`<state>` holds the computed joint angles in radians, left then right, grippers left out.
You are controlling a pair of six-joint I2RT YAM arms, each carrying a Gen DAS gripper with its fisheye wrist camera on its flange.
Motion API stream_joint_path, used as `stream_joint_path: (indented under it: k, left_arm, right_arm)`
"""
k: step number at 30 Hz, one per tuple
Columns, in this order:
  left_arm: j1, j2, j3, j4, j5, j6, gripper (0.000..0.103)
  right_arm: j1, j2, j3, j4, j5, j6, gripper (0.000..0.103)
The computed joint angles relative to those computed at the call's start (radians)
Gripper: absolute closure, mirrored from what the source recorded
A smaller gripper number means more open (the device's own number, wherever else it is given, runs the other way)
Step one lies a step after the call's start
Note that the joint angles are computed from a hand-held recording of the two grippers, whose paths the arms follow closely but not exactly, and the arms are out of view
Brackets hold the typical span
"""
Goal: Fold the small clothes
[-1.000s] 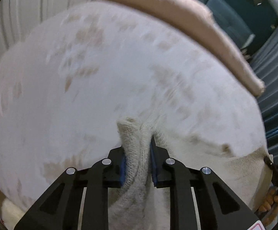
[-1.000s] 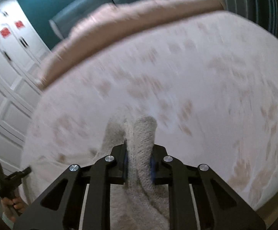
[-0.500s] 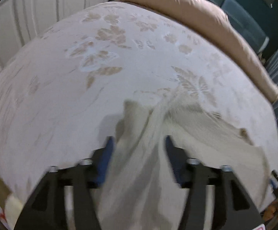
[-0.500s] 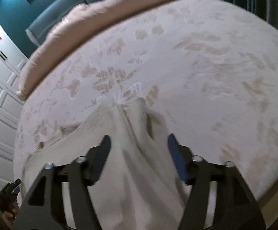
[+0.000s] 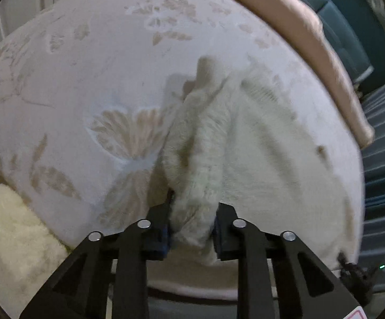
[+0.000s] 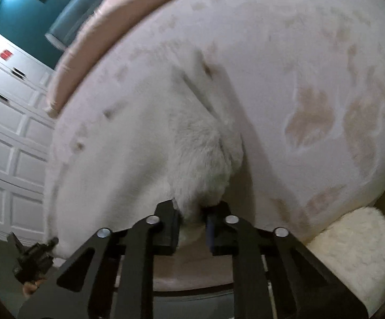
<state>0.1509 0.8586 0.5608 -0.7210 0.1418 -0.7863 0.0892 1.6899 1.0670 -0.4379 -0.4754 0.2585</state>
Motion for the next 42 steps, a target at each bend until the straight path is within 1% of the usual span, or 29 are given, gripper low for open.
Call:
stream_joint_path:
  k: [2, 4, 6, 8, 9, 10, 11, 14, 15, 16, 18, 20, 21, 22, 24, 25, 26, 28, 29, 31, 32, 33, 34, 35, 37, 38, 40, 41, 42]
  left_arm:
    - [0.007, -0.079, 0.016, -0.076, 0.008, 0.023, 0.085]
    - [-0.034, -0.108, 0.002, -0.121, -0.01, 0.017, 0.085]
    - [-0.093, -0.081, -0.072, -0.085, -0.039, -0.029, 0.085]
    - [-0.097, -0.08, -0.125, -0.04, -0.034, -0.069, 0.085]
    - [-0.11, -0.082, -0.124, -0.037, -0.051, -0.087, 0.084]
    - [-0.117, -0.077, -0.11, -0.046, -0.058, -0.087, 0.084]
    - [-0.126, -0.067, -0.094, -0.054, -0.066, -0.081, 0.083]
    - [-0.156, -0.055, -0.052, -0.092, -0.099, -0.061, 0.078]
    - [-0.169, -0.063, -0.05, -0.106, -0.108, -0.074, 0.077]
    - [-0.176, -0.059, -0.04, -0.11, -0.115, -0.087, 0.076]
    - [-0.182, -0.107, -0.034, -0.139, -0.126, -0.118, 0.076]
    - [-0.18, -0.155, -0.041, -0.155, -0.131, -0.132, 0.07]
    - [-0.177, -0.158, -0.041, -0.151, -0.133, -0.137, 0.069]
    - [-0.167, -0.158, -0.042, -0.145, -0.129, -0.131, 0.069]
    - [-0.136, -0.144, -0.035, -0.146, -0.122, -0.109, 0.068]
    - [-0.122, -0.13, -0.028, -0.139, -0.118, -0.096, 0.066]
    - [-0.111, -0.12, -0.023, -0.132, -0.115, -0.087, 0.058]
    - [-0.087, -0.093, -0.018, -0.1, -0.115, -0.073, 0.047]
    - [-0.073, -0.07, -0.017, -0.08, -0.116, -0.065, 0.047]
    - [-0.033, -0.026, -0.02, -0.034, -0.089, -0.03, 0.047]
    - [-0.01, 0.008, -0.022, -0.007, -0.073, -0.02, 0.047]
    - [0.015, 0.02, -0.031, 0.015, -0.046, -0.007, 0.047]
    - [0.042, 0.047, -0.041, 0.05, -0.009, 0.009, 0.044]
    - [0.054, 0.088, -0.041, 0.073, 0.006, 0.009, 0.039]
    - [0.053, 0.139, -0.046, 0.122, 0.015, 0.003, 0.037]
    - [0.034, 0.169, -0.046, 0.156, -0.009, -0.009, 0.036]
    - [0.003, 0.19, -0.036, 0.178, -0.052, -0.019, 0.035]
    - [-0.015, 0.214, -0.02, 0.187, -0.061, -0.014, 0.04]
    - [-0.019, 0.219, -0.013, 0.193, -0.054, -0.007, 0.052]
  right_arm:
    - [-0.019, -0.066, -0.021, -0.026, 0.0, -0.028, 0.092]
    - [-0.02, -0.054, -0.035, -0.048, 0.034, -0.067, 0.092]
    - [0.003, 0.034, -0.043, -0.056, 0.105, -0.097, 0.091]
    - [0.008, 0.068, -0.066, -0.018, 0.107, -0.072, 0.089]
    - [0.009, 0.059, -0.051, -0.033, 0.11, -0.054, 0.081]
    - [0.011, 0.049, -0.044, -0.044, 0.123, -0.044, 0.069]
    - [0.011, 0.029, -0.037, -0.056, 0.153, -0.036, 0.065]
    - [0.03, -0.049, -0.024, -0.093, 0.262, -0.03, 0.065]
    - [0.047, -0.091, -0.023, -0.1, 0.315, -0.03, 0.064]
    - [0.053, -0.116, -0.017, -0.104, 0.328, -0.042, 0.065]
    - [0.09, -0.161, -0.002, -0.114, 0.297, -0.055, 0.065]
    - [0.162, -0.155, 0.04, -0.133, 0.241, -0.054, 0.065]
    - [0.238, -0.123, 0.082, -0.145, 0.205, -0.052, 0.066]
    - [0.274, -0.097, 0.101, -0.142, 0.191, -0.061, 0.067]
    - [0.403, -0.009, 0.178, -0.144, 0.188, -0.067, 0.067]
    - [0.458, 0.039, 0.22, -0.149, 0.196, -0.069, 0.067]
    - [0.511, 0.092, 0.263, -0.151, 0.206, -0.071, 0.067]
    - [0.587, 0.199, 0.341, -0.166, 0.244, -0.082, 0.067]
    - [0.618, 0.274, 0.399, -0.19, 0.268, -0.077, 0.067]
    - [0.637, 0.327, 0.431, -0.234, 0.281, -0.067, 0.066]
    - [0.648, 0.354, 0.44, -0.22, 0.307, -0.068, 0.066]
    - [0.651, 0.339, 0.412, -0.204, 0.314, -0.072, 0.065]
    - [0.646, 0.346, 0.423, -0.215, 0.313, -0.08, 0.065]
    - [0.643, 0.352, 0.44, -0.232, 0.308, -0.081, 0.065]
    - [0.63, 0.37, 0.469, -0.258, 0.29, -0.089, 0.065]
    - [0.628, 0.382, 0.481, -0.257, 0.284, -0.091, 0.065]
    - [0.615, 0.379, 0.475, -0.247, 0.267, -0.099, 0.064]
    - [0.609, 0.376, 0.469, -0.237, 0.255, -0.097, 0.064]
    - [0.612, 0.352, 0.436, -0.219, 0.25, -0.085, 0.063]
